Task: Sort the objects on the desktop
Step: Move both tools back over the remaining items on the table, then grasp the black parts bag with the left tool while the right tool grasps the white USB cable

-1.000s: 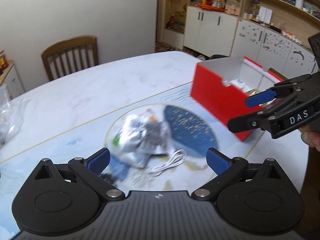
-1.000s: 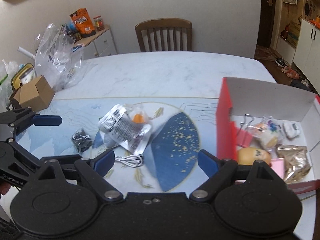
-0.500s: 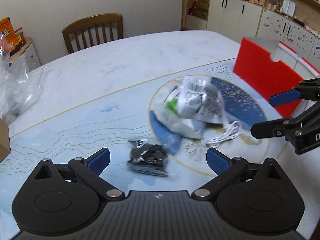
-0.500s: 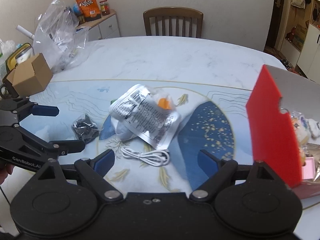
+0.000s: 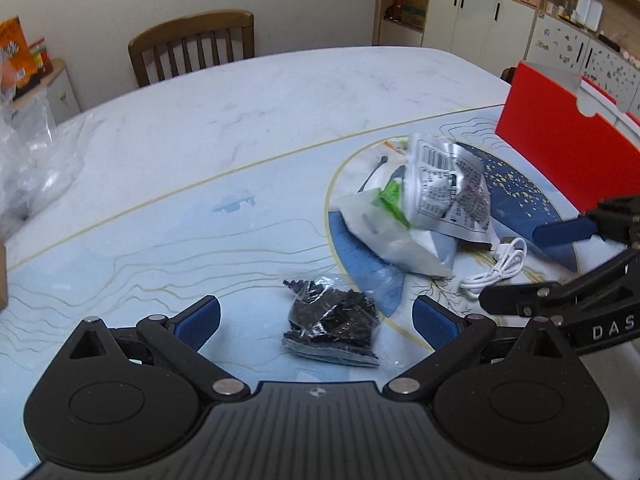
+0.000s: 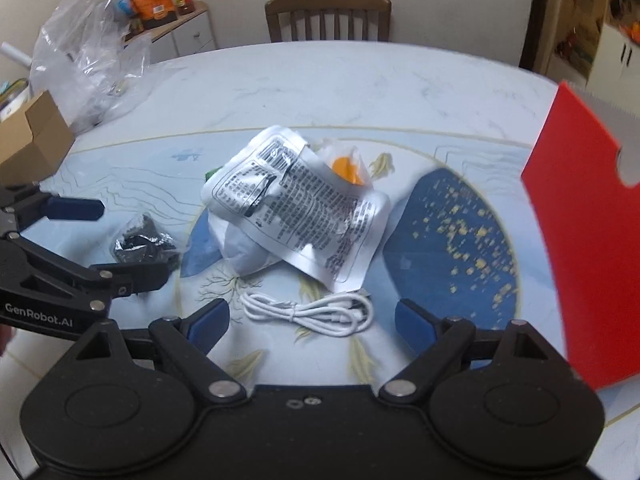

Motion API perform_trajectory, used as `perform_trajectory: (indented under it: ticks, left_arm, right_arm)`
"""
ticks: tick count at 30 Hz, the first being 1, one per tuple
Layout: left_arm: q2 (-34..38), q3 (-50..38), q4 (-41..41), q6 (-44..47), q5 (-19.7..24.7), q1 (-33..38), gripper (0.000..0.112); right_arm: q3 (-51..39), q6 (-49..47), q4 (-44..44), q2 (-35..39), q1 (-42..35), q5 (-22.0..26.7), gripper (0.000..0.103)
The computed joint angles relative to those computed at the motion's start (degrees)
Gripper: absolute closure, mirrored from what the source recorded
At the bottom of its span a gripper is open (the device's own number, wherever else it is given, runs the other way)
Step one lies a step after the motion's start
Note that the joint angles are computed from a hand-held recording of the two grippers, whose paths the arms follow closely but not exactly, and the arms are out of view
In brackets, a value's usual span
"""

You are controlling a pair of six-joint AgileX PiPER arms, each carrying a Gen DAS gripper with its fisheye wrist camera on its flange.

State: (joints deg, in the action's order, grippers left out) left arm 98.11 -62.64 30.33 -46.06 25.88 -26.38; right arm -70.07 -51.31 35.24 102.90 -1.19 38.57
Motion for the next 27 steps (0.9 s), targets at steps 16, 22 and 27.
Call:
perform_trajectory:
  ticks: [16,22,27]
  left_arm:
    - [2.0,0.7,1.2,-0.2,-1.7,0.8,0.016]
    - [1.8,0.9,4.5,-2.3,-2.1,-0.3,0.033]
    - [1.6,0.6,4.4,-1.9,-2.1,-1.1,0.051]
  right_arm:
    - [3.8,0.8,-1.9,-0.1,3.1,-9.2,0.017]
    - [4.3,0.3,-0.9,-0.5,3.1,-10.1,0.027]
    - [4.1,0.2,-0.9,-0.4,3.1,-10.0,0.028]
